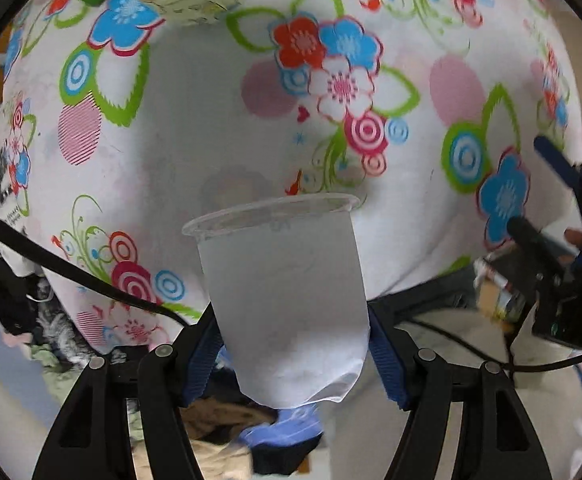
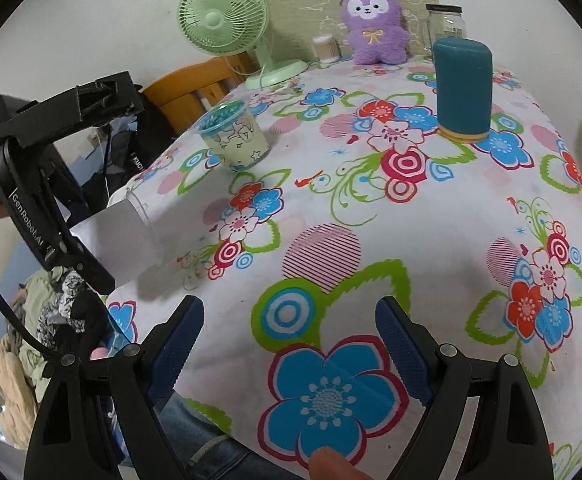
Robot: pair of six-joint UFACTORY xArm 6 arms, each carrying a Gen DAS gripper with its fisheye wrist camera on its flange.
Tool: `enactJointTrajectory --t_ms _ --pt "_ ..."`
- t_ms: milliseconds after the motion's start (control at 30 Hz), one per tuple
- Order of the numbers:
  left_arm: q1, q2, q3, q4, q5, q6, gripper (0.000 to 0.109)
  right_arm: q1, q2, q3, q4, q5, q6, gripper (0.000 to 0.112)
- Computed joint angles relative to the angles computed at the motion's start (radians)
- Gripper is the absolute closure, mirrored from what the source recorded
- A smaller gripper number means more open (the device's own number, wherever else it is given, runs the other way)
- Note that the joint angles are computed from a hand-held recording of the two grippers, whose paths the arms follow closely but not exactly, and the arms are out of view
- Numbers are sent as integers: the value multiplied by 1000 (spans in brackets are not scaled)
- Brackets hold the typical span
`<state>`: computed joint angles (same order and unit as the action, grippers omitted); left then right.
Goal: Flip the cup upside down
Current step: 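Rotate the left tool to turn the white cup rim-down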
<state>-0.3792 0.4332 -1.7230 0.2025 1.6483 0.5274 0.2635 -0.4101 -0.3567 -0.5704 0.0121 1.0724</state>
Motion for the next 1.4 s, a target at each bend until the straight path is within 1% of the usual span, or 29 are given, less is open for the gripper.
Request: enactJointTrajectory --t_ms 67,133,267,333,533,700,733,767,867,1033,1100,1167,1400 --pt "-17 2 3 33 17 22 38 3 0 1 3 -5 -6 23" --pt "-34 15 0 72 41 40 38 2 1 -1 -25 -6 15 23" --pt "-76 17 32 176 31 46 38 -2 4 -2 -36 -6 32 23" --pt "-91 52 -13 210 66 64 38 -7 6 2 -38 -13 41 23" --pt "-132 110 -57 303 122 85 37 -14 18 7 -41 -34 53 23" --pt "-146 152 -141 296 170 94 36 -14 38 2 -6 -46 12 23" --pt "-146 156 -152 291 169 92 36 -14 42 1 4 -48 1 23" --pt "-152 140 -121 277 154 71 36 -13 44 0 9 -48 -4 23" --pt "-154 159 -151 268 161 64 36 -14 46 -1 19 -49 -17 23" --pt "-154 168 -159 278 159 66 35 -10 51 -3 38 -47 -32 23" --pt "-154 170 -166 270 164 67 32 -8 55 -8 42 -44 -36 23" --pt "-147 159 -154 268 149 79 26 -7 57 -11 43 -44 -40 23" --pt "-145 148 -172 244 139 78 20 0 65 -33 14 -34 -28 23"
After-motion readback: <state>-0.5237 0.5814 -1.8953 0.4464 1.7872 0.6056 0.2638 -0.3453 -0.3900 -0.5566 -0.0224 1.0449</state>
